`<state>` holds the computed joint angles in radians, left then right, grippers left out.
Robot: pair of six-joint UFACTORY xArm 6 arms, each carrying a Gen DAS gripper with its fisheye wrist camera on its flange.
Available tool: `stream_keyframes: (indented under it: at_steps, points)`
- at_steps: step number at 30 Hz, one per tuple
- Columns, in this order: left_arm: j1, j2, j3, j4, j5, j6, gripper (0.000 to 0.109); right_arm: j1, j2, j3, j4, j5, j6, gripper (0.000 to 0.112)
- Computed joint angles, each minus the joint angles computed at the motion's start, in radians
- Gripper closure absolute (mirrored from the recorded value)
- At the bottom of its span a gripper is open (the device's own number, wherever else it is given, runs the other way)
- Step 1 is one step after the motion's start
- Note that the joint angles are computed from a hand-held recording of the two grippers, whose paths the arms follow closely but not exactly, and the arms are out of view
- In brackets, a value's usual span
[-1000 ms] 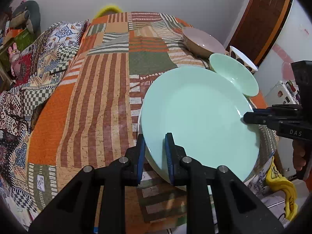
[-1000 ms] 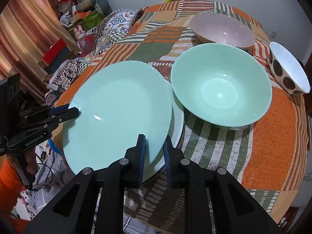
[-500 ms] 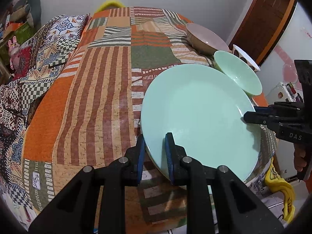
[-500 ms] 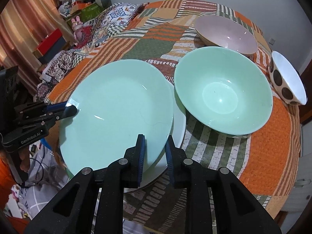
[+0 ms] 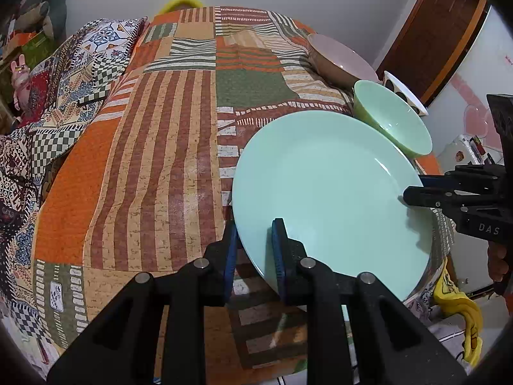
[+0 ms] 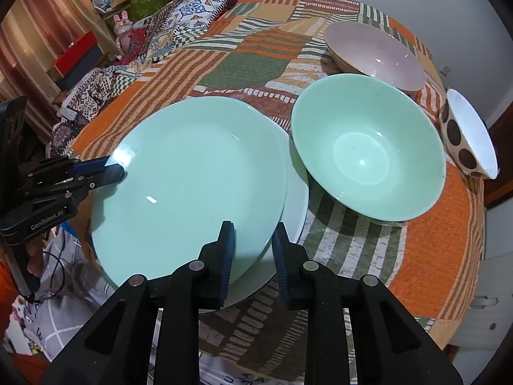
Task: Organize plates and bowls
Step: 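Lower the light green plate onto the white plate with both grippers, then open both grippers and withdraw from the plate stack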
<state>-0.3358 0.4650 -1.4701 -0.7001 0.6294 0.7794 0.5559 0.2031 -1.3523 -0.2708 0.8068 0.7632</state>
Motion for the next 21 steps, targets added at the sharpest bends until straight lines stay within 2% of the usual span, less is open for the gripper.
stream_keyframes:
  at_steps: [5,9,12,13,17,19,21]
  points:
    - [0.002,0.005,-0.004,-0.007,0.004,0.012,0.089,0.003,0.003,-0.016,0.007,0.029,0.002,0.090]
    - [-0.005,-0.001,0.009,-0.003,-0.017,0.023,0.089,0.011,-0.014,-0.020,-0.057,0.051,0.038,0.090]
    - [-0.009,-0.003,0.013,0.010,-0.024,0.015,0.089,0.010,-0.029,-0.004,-0.049,0.038,0.036,0.084]
    - [-0.010,-0.003,0.013,0.020,-0.026,0.007,0.089,0.010,-0.031,0.002,-0.050,0.035,0.040,0.081]
    - [-0.034,-0.017,0.040,0.111,-0.082,-0.044,0.087,0.001,-0.051,0.042,-0.022,-0.015,0.055,0.080]
    - [-0.046,-0.018,0.045,0.161,-0.101,-0.074,0.081,0.000,-0.058,0.054,-0.019,-0.031,0.064,0.080]
    - [-0.053,-0.017,0.048,0.203,-0.118,-0.107,0.080,0.000,-0.070,0.069,-0.026,-0.046,0.076,0.080]
